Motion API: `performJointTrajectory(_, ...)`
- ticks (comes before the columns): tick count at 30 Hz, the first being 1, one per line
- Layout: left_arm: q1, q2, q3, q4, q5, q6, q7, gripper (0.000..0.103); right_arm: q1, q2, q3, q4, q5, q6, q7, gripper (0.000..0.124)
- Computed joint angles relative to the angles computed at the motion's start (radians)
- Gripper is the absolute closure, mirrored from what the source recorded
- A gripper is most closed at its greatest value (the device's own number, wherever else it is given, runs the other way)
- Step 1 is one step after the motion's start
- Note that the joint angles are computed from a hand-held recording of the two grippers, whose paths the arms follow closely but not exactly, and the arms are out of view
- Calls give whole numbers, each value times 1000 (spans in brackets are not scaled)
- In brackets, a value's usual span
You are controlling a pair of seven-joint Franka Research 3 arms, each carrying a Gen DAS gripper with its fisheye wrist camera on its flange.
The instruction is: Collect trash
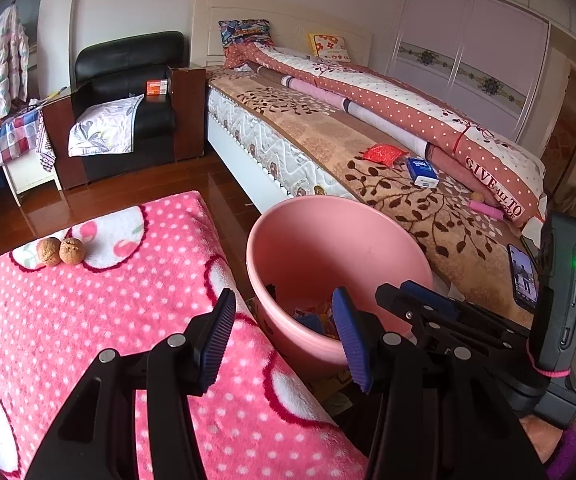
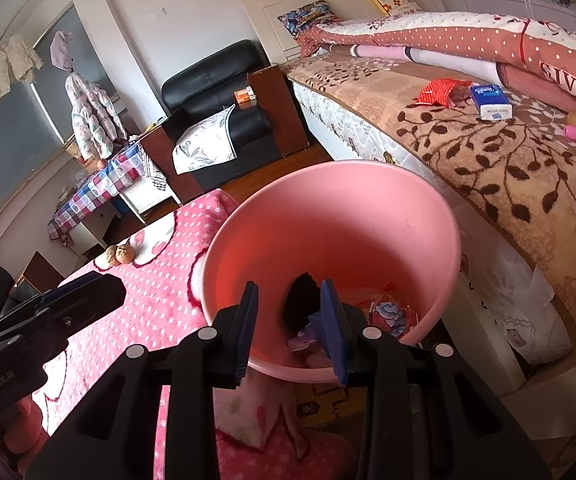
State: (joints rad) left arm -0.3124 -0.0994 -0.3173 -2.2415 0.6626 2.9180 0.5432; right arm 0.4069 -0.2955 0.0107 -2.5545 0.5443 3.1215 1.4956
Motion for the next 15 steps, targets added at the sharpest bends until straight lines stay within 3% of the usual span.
performJointTrajectory(15,27,-36,-21,-19,138,-15,-148,53,-89,-38,104,-32,-130,13,120,91)
